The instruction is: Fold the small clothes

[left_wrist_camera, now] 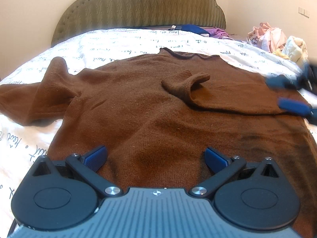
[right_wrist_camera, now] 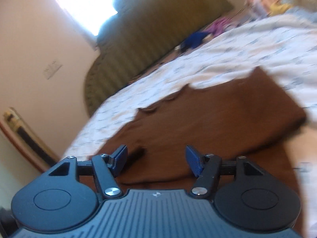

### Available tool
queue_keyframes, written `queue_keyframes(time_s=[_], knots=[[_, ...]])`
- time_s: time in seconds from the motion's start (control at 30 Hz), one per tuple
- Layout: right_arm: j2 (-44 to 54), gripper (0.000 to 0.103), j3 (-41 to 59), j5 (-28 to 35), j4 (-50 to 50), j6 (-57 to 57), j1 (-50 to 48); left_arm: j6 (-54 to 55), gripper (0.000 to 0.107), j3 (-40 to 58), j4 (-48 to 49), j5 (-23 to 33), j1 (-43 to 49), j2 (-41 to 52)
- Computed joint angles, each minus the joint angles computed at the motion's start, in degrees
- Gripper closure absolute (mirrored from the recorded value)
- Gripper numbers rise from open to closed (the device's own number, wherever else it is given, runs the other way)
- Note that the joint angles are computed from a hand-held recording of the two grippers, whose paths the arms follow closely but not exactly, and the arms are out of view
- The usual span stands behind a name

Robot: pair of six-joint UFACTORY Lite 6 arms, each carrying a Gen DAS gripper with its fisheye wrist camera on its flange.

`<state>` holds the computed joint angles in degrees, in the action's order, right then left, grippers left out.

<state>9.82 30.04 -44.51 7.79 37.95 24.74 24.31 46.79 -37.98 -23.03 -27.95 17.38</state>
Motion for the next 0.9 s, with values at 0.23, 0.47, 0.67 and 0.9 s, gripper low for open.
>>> queue_keyframes(time_s=[0.23,0.47,0.67,0.9], knots=[[3.39,0.035,-9.58,-11.97,-2.45,1.84,-1.81,26.08,0.005,7.56,-21.36,-3.33,-4.45,-1.62],[5.48,0.032,-8.47,-13.62,-4.7,3.42,-2.74,67.16,0.027,41.84,-49.33,-3.69,-6.11,24.29],[6.35,0.032,-9.34,-16.49,-7.92,6.1,-4.77,78.35,0.094,56.16,-63.5,-6.85,-4.65,34.38],[6.87,0.028,-9.21,-17.51,-9.46,7.0,-5.41,60.4,0.098,50.91,-60.9,-9.52,3.98,28.81]])
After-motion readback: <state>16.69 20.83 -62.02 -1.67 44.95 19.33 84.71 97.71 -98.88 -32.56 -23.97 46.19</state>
